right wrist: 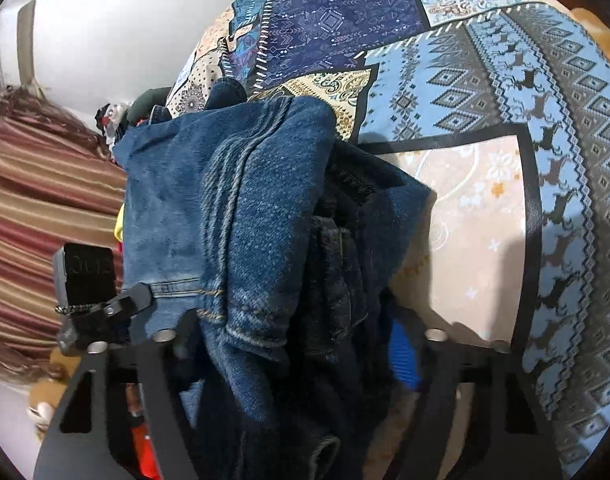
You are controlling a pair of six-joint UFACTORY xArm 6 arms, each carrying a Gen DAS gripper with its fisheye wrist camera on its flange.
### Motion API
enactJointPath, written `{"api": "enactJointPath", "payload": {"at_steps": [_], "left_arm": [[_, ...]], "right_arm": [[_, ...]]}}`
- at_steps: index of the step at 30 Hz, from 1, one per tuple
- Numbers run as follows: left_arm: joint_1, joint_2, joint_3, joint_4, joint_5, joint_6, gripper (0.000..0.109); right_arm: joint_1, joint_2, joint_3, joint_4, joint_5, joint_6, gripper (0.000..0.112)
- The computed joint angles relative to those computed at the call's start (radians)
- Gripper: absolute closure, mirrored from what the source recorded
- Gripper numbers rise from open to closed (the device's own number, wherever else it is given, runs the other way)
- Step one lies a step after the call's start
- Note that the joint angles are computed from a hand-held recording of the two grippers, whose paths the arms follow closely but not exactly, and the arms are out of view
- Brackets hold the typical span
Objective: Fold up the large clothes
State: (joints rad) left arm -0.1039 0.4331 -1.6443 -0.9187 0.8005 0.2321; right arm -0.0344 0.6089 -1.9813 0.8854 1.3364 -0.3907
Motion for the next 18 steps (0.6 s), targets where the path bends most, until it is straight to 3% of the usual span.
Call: {"api": "enactJointPath", "payload": {"at_steps": [2,5,11,18], "left_arm": [[-0.002,-0.03,0.029,-0.01,-0.005,0.008,0.041],[-0.008,-0.082,0.072,-0.006,-0.016,0.014,0.047],[0.003,-0.235,0.175,-0.014,-0.064,0.067,0.049],[0.115,-0.421,0.244,-0.022,-0.054,0.142,0.049]], "right_arm": [[0.002,-0.031,0.024,-0.009,-0.012,0.001,0.069],[0.015,-0.074,0.038,-0.025,-0.031,0.019,0.078],[0.064,-0.196,0.1,-0.035,-0.083,0.006,0.081],[0.173,-0.272,0.071,-0.018,-0.153,0.008,0.081]]}}
